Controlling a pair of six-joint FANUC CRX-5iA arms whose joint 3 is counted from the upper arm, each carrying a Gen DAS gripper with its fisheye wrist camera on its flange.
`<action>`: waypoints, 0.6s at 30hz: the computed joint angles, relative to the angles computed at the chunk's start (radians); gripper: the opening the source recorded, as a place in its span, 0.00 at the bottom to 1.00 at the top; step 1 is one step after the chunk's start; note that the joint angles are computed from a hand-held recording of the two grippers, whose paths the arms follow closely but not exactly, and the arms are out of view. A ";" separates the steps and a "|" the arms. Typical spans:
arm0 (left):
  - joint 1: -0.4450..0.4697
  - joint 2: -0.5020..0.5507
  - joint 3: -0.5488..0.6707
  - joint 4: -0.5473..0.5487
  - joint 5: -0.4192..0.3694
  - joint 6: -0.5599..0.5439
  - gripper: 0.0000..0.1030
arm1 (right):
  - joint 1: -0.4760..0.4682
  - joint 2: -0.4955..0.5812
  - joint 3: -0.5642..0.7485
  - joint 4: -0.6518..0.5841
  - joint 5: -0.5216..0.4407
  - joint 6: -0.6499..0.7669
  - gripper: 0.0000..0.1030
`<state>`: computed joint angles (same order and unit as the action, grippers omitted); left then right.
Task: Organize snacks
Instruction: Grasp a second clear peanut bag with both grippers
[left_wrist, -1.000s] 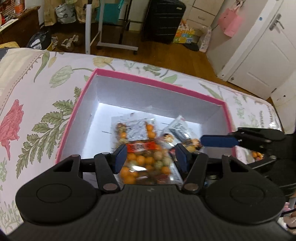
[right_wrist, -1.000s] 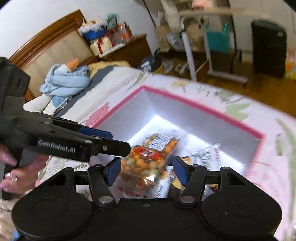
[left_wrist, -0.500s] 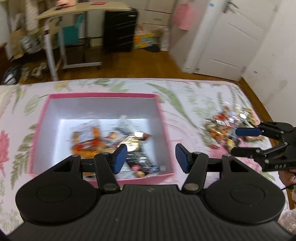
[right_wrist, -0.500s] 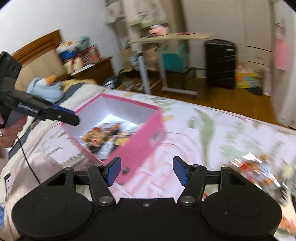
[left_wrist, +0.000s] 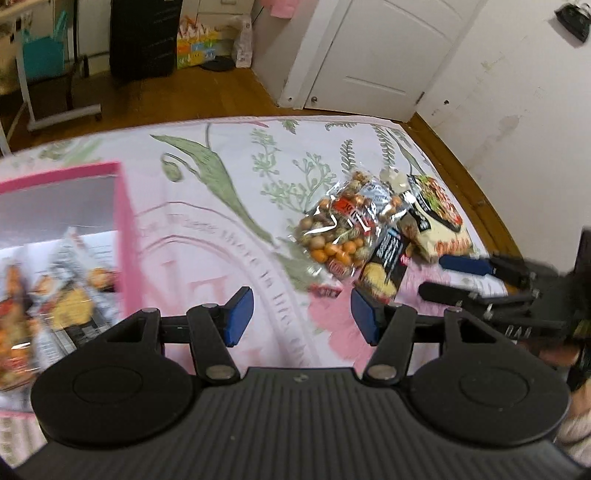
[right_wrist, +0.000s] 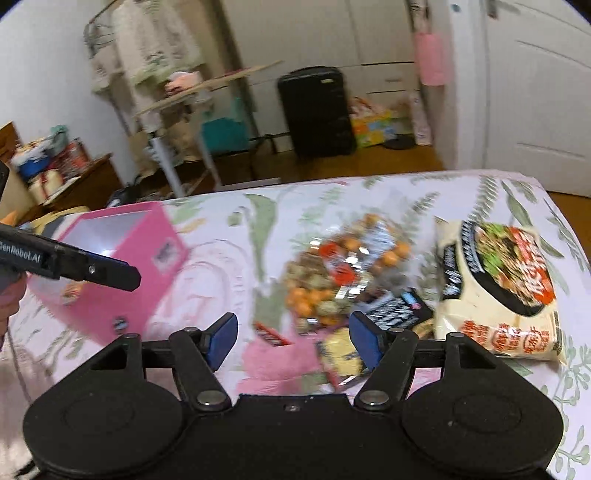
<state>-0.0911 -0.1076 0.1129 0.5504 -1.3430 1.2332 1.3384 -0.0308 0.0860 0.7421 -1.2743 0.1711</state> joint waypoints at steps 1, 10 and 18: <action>-0.027 0.027 0.016 -0.017 0.012 0.047 0.56 | -0.012 -0.002 -0.025 0.009 0.011 -0.019 0.70; -0.166 0.232 0.145 -0.130 0.108 0.193 0.56 | -0.095 -0.003 -0.168 0.064 0.154 -0.092 0.70; -0.184 0.334 0.189 -0.127 0.214 0.204 0.62 | -0.118 0.028 -0.181 0.090 0.168 -0.159 0.70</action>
<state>-0.2749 0.2260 0.3017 0.4234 -1.1288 1.4374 1.2207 -0.0027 -0.0953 0.8324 -1.1065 0.0121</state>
